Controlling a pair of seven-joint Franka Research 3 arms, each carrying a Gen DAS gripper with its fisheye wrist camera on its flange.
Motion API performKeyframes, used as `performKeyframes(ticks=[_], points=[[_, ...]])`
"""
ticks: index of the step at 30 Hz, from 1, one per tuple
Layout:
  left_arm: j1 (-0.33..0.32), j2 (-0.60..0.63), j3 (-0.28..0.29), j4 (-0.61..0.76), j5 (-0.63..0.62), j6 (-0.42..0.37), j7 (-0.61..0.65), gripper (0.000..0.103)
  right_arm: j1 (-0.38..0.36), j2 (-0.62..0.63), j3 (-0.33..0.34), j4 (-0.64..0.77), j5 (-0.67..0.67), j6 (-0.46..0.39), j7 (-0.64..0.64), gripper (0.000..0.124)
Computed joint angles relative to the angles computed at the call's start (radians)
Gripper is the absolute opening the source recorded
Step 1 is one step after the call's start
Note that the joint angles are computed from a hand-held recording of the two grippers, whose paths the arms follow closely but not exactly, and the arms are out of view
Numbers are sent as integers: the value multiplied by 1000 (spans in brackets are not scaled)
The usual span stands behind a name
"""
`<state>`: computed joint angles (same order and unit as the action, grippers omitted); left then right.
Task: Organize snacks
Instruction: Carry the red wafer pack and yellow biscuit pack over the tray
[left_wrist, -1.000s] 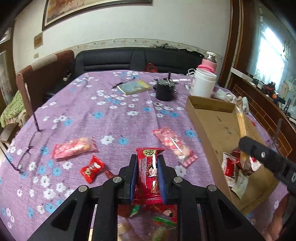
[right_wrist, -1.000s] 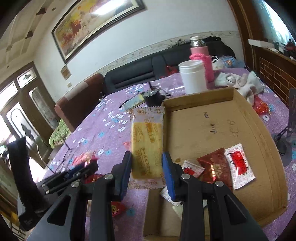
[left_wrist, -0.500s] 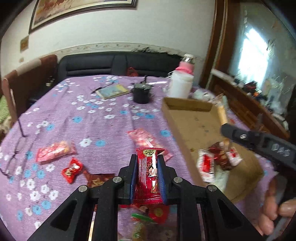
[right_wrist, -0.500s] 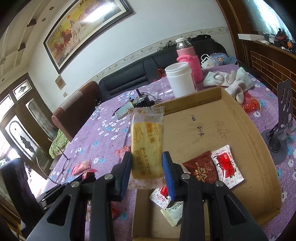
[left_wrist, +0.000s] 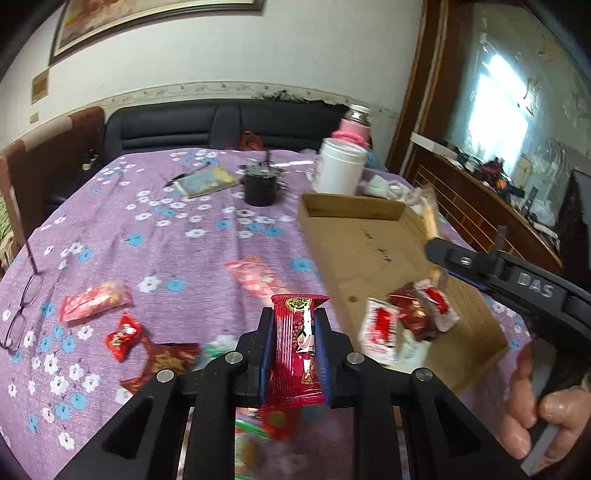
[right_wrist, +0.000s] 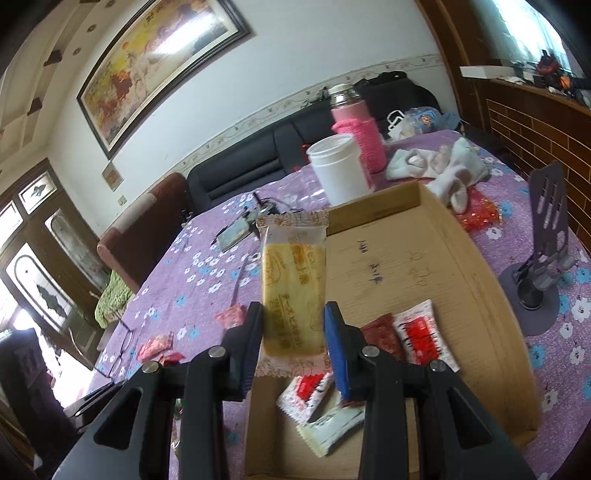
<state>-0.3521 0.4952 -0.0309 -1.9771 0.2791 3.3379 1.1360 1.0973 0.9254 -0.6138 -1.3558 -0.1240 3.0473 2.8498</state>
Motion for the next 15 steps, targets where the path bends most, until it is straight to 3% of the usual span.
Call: performKeyframes(ticks=[5,8,10,13,15], points=[[113,25,-186,82,45,-86,21,20,14,-28,-24,-68,25,21,17,32],[54,74,-163,157,49,-111,10,20,16,-40,-29,-93,42,19,18,32],[77,126,-213,212,44,-145,19,20,8,-44,-20,-100,52,17,14,32],[60,178,-211,267,47,-188,30,20,-11,-49,5,-94,56,-7,2,32],[13,181,-155,268,62,-183,22,20,-34,-49,33,-77,47,-31,-8,32]])
